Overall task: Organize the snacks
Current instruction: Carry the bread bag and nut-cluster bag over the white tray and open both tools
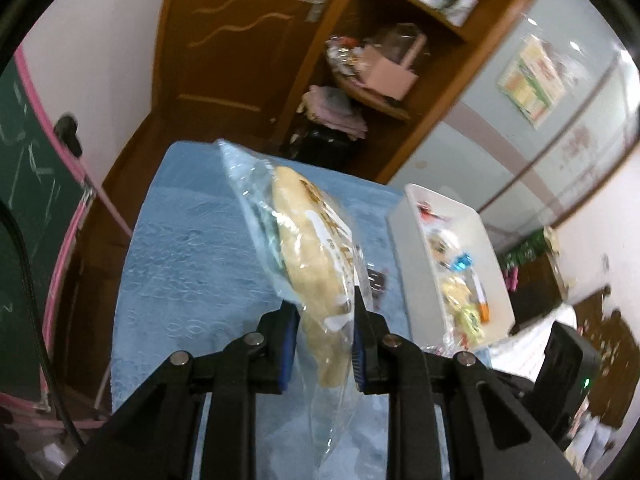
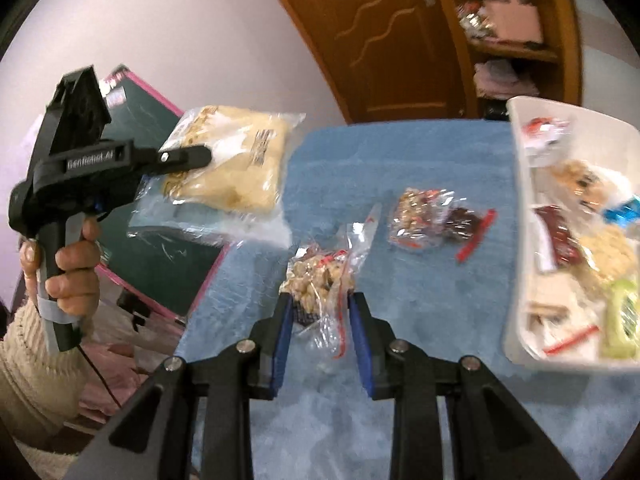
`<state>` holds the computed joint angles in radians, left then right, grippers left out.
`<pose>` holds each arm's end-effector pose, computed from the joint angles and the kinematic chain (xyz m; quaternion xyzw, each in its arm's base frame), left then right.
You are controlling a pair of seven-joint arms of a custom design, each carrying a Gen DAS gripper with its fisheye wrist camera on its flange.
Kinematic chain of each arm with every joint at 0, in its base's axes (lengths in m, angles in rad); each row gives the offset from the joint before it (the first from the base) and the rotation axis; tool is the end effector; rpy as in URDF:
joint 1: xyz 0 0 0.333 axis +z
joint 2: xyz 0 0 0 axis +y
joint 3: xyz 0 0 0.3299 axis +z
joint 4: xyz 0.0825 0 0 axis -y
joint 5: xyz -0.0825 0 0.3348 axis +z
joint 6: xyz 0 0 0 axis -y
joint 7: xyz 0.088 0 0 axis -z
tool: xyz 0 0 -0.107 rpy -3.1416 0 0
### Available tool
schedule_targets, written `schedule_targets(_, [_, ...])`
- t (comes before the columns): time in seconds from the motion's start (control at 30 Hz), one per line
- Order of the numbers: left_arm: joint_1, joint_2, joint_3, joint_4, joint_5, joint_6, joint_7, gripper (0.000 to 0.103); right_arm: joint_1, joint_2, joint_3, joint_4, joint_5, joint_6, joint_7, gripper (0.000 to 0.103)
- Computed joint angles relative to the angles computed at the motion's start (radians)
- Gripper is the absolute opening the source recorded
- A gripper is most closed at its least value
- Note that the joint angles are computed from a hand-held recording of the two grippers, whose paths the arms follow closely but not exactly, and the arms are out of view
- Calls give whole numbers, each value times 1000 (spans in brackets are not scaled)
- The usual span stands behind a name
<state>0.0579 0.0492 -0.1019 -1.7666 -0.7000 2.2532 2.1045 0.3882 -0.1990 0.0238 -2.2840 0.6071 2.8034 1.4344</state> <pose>0.5687 -0.0414 0.6041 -0.5718 0.7322 -0.3697 0.0155 0.4506 0.1682 0.5499 -0.6677 0.6366 -0.0513 0.3825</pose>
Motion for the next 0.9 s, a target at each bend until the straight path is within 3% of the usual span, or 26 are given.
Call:
schedule_targets(0.2, [-62,-114,-18,-49,-10,4,1,20,-43,-190,9,-141,-97,81,132,29])
schedule_targets(0.43, [-175,-105,-69,21,82,55,-95,19,-143,-362,-7,-261,-259,132,264,29])
schedule_targets(0.67, [-284,15,-141,190,283,139,-251,19,-350,-427,25,-286,-448,129,404,29])
schedule_targets(0.9, [-404,233,-159,460,576,122,-444,19,-447,-367,24,-249,-568,165,480,29])
